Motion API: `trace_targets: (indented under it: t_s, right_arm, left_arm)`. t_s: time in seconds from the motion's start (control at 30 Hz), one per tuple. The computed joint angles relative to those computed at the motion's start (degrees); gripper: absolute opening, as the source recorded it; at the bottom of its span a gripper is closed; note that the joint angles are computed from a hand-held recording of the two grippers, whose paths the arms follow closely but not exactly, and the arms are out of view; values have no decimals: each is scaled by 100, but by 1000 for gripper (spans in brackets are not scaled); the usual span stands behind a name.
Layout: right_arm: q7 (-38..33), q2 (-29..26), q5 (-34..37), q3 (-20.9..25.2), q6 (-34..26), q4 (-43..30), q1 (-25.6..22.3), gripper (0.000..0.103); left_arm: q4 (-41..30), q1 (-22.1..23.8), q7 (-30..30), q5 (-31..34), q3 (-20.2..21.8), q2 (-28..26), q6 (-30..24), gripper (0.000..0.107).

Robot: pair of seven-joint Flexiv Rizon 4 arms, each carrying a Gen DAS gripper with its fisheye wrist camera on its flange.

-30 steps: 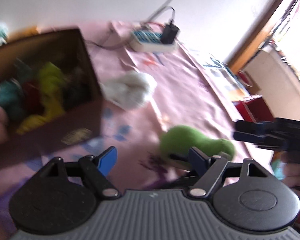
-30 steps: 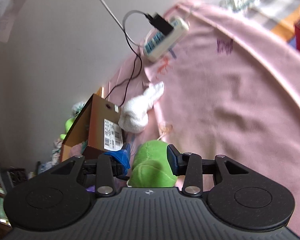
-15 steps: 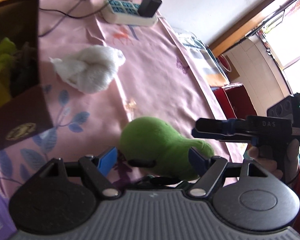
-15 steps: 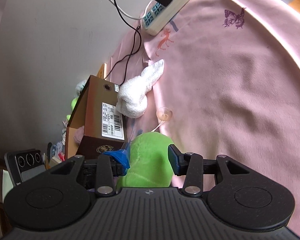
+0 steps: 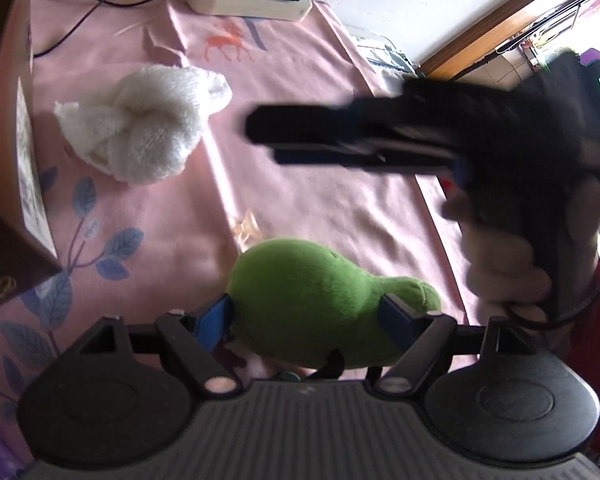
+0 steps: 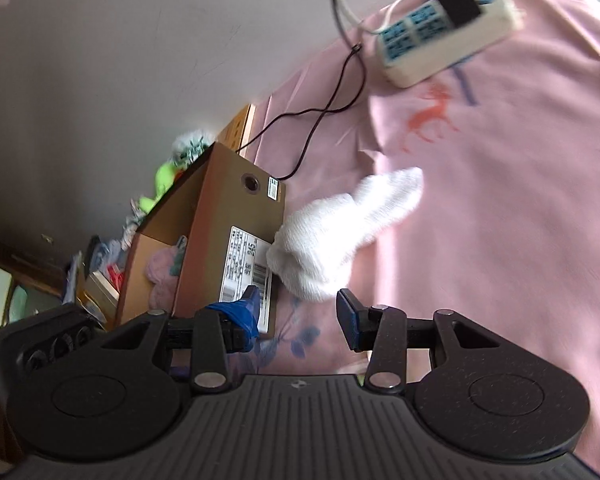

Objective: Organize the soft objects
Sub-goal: 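Lift green plush with left tool while right tool grasps white knitted towel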

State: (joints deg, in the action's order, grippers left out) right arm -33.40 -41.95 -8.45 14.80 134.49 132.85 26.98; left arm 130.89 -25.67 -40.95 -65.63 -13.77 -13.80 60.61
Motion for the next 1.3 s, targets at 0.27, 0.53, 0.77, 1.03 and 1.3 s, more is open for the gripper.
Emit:
trace_targets:
  t_s: [0.27, 0.53, 0.77, 1.03, 1.3]
  right_arm:
    - [-362, -213, -293, -213, -714, -490, 11, 27]
    - [-429, -803, -360, -17, -14, -793, -131, 22]
    - [-844, -656, 378, -256, 799, -409, 250, 14]
    - [-839, -515, 1324, -150, 1807, 301, 411, 14]
    - [-625, -319, 2454, -105, 2387, 742, 892, 14]
  left_arm:
    - [-44, 93, 69, -459, -39, -176, -117, 81]
    - [-107, -79, 126, 45, -78, -183, 224, 80]
    - [-94, -57, 315, -191, -149, -186, 319, 71]
    - [206, -406, 718, -690, -176, 191, 931, 67]
    - [383, -931, 1397, -1473, -91, 635, 1535, 67]
